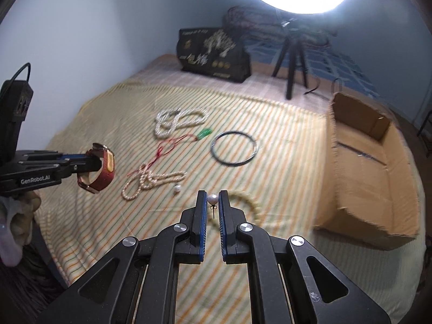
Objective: Organize jewelry
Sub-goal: 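Carry watch and earring over the cardboard box and open both tools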
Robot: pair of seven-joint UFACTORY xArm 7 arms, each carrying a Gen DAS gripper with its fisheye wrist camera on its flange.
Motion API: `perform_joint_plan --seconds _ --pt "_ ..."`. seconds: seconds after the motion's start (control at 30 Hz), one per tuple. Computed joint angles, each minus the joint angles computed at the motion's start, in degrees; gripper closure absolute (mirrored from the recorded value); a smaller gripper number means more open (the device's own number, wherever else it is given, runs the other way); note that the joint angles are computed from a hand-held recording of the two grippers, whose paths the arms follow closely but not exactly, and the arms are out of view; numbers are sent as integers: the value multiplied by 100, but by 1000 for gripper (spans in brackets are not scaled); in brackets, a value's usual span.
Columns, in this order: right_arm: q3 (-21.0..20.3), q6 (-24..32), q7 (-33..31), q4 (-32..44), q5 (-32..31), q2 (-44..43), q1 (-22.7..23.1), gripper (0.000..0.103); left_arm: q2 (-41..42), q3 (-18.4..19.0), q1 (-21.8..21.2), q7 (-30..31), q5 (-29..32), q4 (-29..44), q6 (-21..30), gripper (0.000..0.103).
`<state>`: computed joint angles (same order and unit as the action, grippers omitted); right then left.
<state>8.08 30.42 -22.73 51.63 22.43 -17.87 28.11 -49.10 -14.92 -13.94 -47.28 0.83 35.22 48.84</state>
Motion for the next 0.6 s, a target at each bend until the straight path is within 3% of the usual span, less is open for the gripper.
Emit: perform_joint_plan --seconds 0.6 --pt "-607 -53 38 594 -62 137 -887 96 2441 -390 -76 -150 654 1874 -1046 97"
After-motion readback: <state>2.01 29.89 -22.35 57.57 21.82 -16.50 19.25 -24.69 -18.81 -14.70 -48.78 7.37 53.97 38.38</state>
